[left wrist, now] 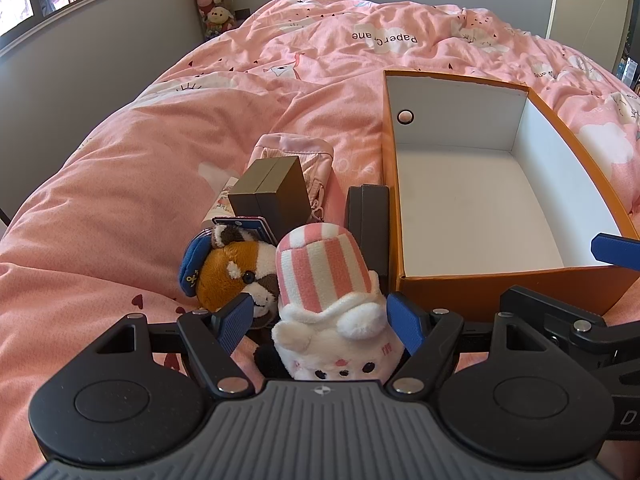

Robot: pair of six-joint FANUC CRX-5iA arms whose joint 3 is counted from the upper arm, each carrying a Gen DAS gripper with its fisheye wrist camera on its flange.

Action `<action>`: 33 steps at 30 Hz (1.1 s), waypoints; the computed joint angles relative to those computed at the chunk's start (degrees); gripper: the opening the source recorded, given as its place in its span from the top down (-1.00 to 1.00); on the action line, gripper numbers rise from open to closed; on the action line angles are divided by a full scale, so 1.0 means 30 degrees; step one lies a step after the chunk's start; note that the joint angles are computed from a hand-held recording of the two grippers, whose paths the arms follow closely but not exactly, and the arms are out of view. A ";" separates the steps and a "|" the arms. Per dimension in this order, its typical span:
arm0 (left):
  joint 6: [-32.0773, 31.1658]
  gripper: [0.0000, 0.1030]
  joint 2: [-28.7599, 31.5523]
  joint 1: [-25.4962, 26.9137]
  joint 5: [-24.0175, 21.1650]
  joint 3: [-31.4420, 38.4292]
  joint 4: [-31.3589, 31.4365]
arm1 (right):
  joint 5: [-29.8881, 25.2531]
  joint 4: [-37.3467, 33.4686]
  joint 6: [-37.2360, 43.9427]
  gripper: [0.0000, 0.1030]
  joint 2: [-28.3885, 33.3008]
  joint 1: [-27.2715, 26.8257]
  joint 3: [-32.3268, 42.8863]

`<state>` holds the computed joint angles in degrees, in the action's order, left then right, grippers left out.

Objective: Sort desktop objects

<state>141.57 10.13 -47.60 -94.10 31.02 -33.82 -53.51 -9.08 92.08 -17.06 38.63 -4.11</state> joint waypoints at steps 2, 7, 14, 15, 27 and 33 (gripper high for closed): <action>0.0002 -0.69 0.0023 0.0001 -0.0040 0.0037 0.0006 | -0.0002 -0.0008 -0.0003 -0.98 -0.0009 0.0011 -0.0022; 0.0071 -0.69 -0.0007 -0.0014 -0.0015 -0.0045 -0.0003 | -0.0044 0.0008 -0.0029 -0.98 0.0016 0.0059 -0.0075; 0.0068 -0.69 0.0005 0.0010 -0.0046 -0.0005 0.0017 | -0.0174 -0.0115 0.0089 -0.98 0.0086 -0.0021 0.0039; 0.0083 -0.69 -0.0011 -0.0004 -0.0023 -0.0031 0.0006 | -0.0166 -0.0107 0.0080 -0.98 0.0064 -0.0007 0.0005; 0.0872 -0.39 -0.1837 0.0623 0.1378 -0.1314 0.0135 | -0.1090 -0.2019 0.2652 -0.53 0.0986 -0.0770 0.1760; 0.0613 0.01 -0.2988 0.1756 0.2141 -0.2141 0.1374 | -0.3500 -0.4669 0.4727 -0.17 0.2575 -0.1902 0.4337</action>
<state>143.41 1.16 -42.33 -87.68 24.59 -29.70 -64.01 -23.09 106.26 -9.33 32.92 8.90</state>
